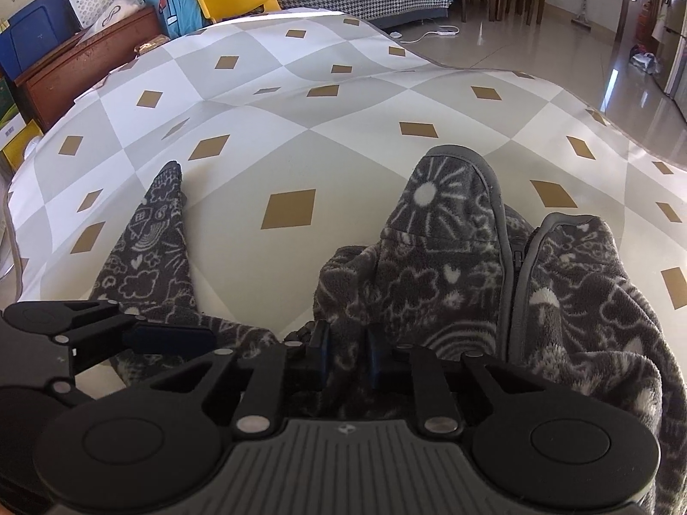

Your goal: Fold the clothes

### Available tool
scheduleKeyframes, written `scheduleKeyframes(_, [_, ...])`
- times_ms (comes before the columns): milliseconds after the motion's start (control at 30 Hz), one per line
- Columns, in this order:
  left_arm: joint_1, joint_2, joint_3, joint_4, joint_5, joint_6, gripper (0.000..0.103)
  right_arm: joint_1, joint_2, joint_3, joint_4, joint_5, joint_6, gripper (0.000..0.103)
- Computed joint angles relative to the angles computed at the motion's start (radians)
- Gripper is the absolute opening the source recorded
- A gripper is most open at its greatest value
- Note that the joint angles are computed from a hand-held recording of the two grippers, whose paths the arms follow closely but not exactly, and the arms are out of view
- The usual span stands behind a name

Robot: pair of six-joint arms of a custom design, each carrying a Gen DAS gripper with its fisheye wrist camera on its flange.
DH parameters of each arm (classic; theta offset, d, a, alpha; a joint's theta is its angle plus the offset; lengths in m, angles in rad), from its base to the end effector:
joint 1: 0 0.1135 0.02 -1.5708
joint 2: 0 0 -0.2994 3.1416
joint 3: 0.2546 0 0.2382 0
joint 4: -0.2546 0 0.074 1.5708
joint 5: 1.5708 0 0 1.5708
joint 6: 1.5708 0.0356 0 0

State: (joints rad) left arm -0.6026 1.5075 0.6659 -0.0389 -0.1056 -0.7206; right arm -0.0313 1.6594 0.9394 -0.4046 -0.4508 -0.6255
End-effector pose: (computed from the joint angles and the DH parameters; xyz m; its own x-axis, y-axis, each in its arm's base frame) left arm 0.2238 -0.1494 0.1960 -0.8127 -0.2373 -0.5321 -0.0372 0.9326 -0.3591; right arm 0.3055 0.0060 0.2092 -0.6374 -0.5073 -0.5800 -0.6574 0.7506 0.0659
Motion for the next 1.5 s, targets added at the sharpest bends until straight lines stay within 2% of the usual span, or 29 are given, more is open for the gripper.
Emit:
scheduleKeyframes(133, [0.012,-0.024,-0.010,0.016,0.022,0.002,0.098,-0.029,-0.034,-0.019,0.042,-0.024,0.025,0.011])
scheduleKeyframes(333, [0.066,-0.107,-0.052,0.092,0.083,-0.010,0.100,-0.133,-0.096,-0.002,0.064,-0.179,0.124,0.011])
scheduleKeyframes(533, [0.161,-0.199,-0.117,0.199,0.130,-0.107,0.103,-0.251,-0.157,0.021,0.081,-0.289,0.214,0.010])
scheduleKeyframes(700, [0.191,-0.188,-0.125,0.227,0.116,-0.183,0.103,-0.360,-0.184,0.059,-0.028,-0.379,0.145,0.010])
scheduleKeyframes(900, [0.119,-0.114,-0.081,0.220,0.051,-0.181,0.103,-0.469,-0.186,0.098,-0.168,-0.418,0.024,0.010])
scheduleKeyframes(1033, [0.049,-0.040,-0.040,0.204,0.042,-0.174,0.103,-0.525,-0.180,0.107,-0.212,-0.388,-0.037,0.010])
scheduleKeyframes(1133, [0.002,0.035,0.004,0.189,0.065,-0.169,0.103,-0.539,-0.152,0.102,-0.207,-0.303,-0.029,0.010])
scheduleKeyframes(1233, [-0.067,0.089,0.032,0.185,0.038,-0.173,0.103,-0.540,-0.108,0.095,-0.196,-0.188,-0.001,0.010])
scheduleKeyframes(1367, [-0.114,0.126,0.032,0.213,0.013,-0.222,0.103,-0.553,-0.114,0.057,-0.136,-0.134,-0.034,0.012])
scheduleKeyframes(1400, [-0.117,0.130,0.030,0.217,0.010,-0.235,0.103,-0.562,-0.113,0.065,-0.143,-0.141,-0.039,0.014])
scheduleKeyframes(1467, [-0.120,0.133,0.025,0.224,0.003,-0.253,0.103,-0.582,-0.115,0.079,-0.148,-0.154,-0.045,0.025])
scheduleKeyframes(1500, [-0.122,0.134,0.023,0.228,-0.001,-0.262,0.103,-0.592,-0.118,0.085,-0.149,-0.169,-0.047,0.026])
